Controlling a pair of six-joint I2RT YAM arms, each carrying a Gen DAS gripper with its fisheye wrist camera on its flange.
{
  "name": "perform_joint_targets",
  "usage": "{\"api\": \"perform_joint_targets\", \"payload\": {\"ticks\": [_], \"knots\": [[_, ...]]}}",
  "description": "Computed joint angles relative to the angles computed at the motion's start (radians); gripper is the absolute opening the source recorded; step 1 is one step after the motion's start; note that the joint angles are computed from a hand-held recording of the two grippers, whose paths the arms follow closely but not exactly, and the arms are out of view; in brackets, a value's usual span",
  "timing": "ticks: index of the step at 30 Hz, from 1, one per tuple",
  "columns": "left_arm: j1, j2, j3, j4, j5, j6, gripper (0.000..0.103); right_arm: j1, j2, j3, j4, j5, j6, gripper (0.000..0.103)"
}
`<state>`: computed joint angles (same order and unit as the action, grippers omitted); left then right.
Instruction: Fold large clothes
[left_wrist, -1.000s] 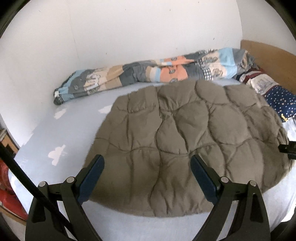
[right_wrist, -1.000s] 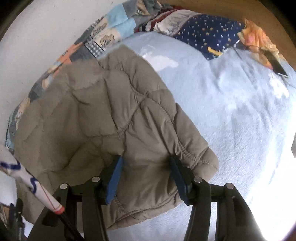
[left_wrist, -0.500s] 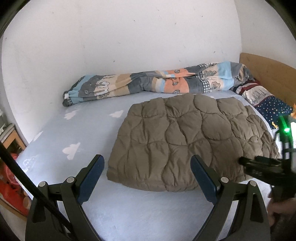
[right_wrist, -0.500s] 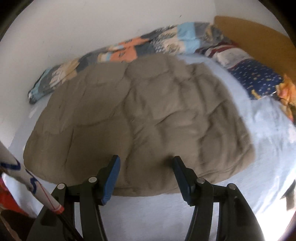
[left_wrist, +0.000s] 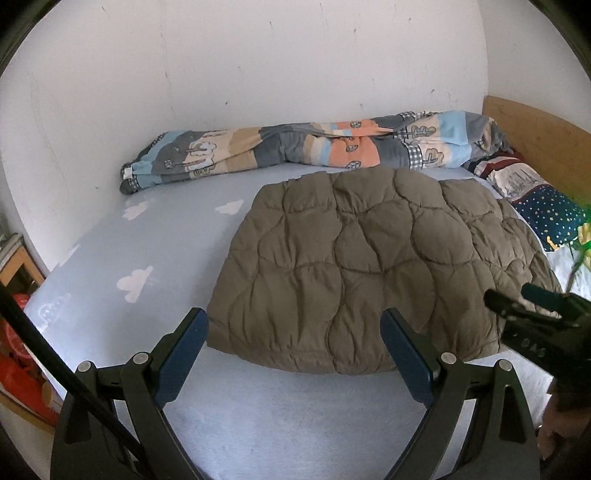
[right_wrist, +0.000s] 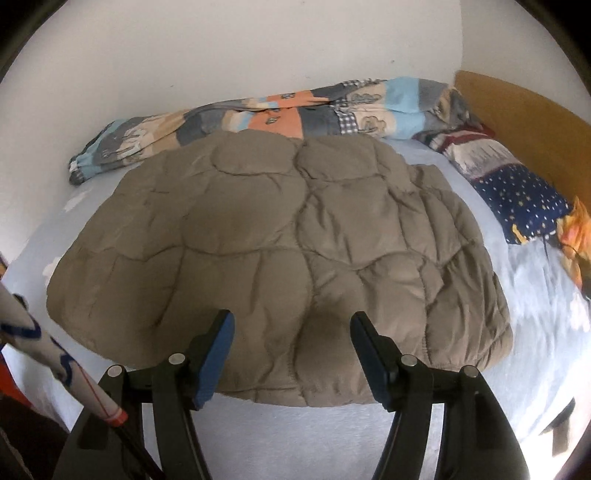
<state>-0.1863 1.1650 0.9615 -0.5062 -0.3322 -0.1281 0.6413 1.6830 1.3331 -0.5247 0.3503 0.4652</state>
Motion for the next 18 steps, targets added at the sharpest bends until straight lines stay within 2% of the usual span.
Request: {"api": "perform_joint_targets", "payload": {"ticks": [6, 10, 14, 18], "knots": [[0.003, 0.010, 0.012, -0.020, 0.013, -0.011, 0.094, 0.021, -0.063, -0.011, 0.006, 0.005, 0.028, 0.070], [-0.031, -0.046, 0.028, -0.058, -0.005, -0.027, 0.094, 0.080, -0.141, -0.005, -0.097, 0.048, 0.122, 0.070], [-0.081, -0.137, 0.064, -0.141, -0.018, -0.049, 0.094, 0.190, -0.269, -0.005, -0.204, 0.174, 0.186, 0.084], [-0.182, -0.239, 0.145, -0.263, -0.114, -0.067, 0.094, 0.287, -0.355, 0.045, -0.321, 0.272, 0.223, 0.084]]}}
